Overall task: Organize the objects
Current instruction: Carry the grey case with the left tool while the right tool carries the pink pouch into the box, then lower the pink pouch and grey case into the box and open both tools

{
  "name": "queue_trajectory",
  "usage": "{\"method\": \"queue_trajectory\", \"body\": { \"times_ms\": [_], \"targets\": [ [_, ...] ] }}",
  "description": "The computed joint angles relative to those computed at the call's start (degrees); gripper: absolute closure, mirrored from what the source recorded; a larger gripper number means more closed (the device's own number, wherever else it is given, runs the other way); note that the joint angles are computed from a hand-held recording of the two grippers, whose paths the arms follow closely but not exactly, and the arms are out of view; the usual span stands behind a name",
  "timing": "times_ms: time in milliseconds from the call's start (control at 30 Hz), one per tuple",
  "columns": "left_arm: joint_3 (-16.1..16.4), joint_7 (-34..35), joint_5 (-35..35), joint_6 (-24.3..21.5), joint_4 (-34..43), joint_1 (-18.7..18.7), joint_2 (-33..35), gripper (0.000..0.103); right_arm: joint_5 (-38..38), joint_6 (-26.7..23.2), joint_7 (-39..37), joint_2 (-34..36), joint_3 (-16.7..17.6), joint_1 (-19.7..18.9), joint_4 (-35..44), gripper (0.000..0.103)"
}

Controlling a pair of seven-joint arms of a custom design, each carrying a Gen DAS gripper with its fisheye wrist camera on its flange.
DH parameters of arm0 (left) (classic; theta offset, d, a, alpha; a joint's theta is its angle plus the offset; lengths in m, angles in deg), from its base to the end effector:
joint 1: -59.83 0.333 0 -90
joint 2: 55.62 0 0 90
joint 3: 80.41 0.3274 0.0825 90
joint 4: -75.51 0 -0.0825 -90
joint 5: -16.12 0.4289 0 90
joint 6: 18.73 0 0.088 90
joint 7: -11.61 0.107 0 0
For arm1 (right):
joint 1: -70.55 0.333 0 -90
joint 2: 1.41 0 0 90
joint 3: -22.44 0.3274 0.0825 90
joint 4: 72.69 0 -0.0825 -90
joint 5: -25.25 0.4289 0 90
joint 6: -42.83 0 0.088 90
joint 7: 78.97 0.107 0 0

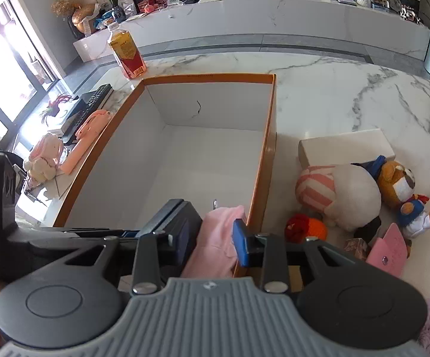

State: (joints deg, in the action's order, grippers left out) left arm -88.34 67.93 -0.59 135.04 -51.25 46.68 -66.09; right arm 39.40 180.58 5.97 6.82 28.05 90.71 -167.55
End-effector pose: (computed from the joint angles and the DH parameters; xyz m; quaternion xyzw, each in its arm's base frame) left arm 0.5408 -0.2023 0.5206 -0.7948 0.5086 -0.3309 0.0101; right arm 0.6298 0.3011 0.5911 -0.7910 0.5237 -0.0753 0.3072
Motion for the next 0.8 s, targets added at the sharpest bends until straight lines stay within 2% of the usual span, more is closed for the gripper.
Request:
{"method": "queue_trajectory", "body": {
  "times_ms": [67,167,333,367,433,467,600,667,700,733,800],
  "targets": [
    [-1.53,-3.92,7.05,-3.21,0.94,1.66,0.14,0.064,-0.73,0.43,-1.08,-0.75,-0.01,0.04,-0.87,0.068],
    [-0.53,-0.03,3.29,-3.99,1.07,0.27,0.6,0.064,-3.41,1.04,-1.59,-1.64,-0.16,0.35,-2.16,0.068],
    [-0.95,-0.29,4.65,-3.45,0.75,0.4,0.37,0.064,-5.98,1.09,-2.95,-2.87,-0.06,0.61,-4.44,0.067],
    [-0.85,-0.15,4.4,-3.56,0.7,0.37,0.4,0.064,-6.64,1.06,-2.5,-3.01,-0.12,0.64,-4.82,0.059],
    [-0.6,0.74,3.37,-5.46,1.36,0.14,1.03,0.065,-7.59,0.62,-1.55,-2.94,-0.24,0.61,-5.17,0.051],
    [-0.5,1.46,2.66,-6.4,1.63,0.07,1.36,0.064,-6.75,-0.22,-1.66,-2.62,-0.23,0.41,-4.86,0.051],
    [-1.21,0.27,3.83,-3.27,0.36,0.33,0.8,0.064,2.33,-3.96,-3.41,-1.45,-0.05,-1.09,-3.57,0.049],
    [-0.99,0.99,3.19,-2.41,-0.23,0.09,0.34,0.062,2.78,-3.73,-3.07,-1.31,-0.06,-1.05,-3.77,0.048],
    [-1.0,0.59,3.36,-2.11,-0.53,0.17,-0.03,0.058,2.96,-3.73,-3.0,-1.15,-0.07,-1.05,-3.71,0.049],
    [-0.95,0.04,3.41,-1.64,-0.95,0.24,-0.51,0.049,3.13,-3.8,-2.73,-0.95,-0.11,-1.07,-3.62,0.049],
    [-0.66,-0.91,2.99,0.02,-2.11,0.2,-1.61,0.044,3.26,-3.91,-1.9,-0.68,-0.24,-1.13,-3.58,0.052]
  ]
}}
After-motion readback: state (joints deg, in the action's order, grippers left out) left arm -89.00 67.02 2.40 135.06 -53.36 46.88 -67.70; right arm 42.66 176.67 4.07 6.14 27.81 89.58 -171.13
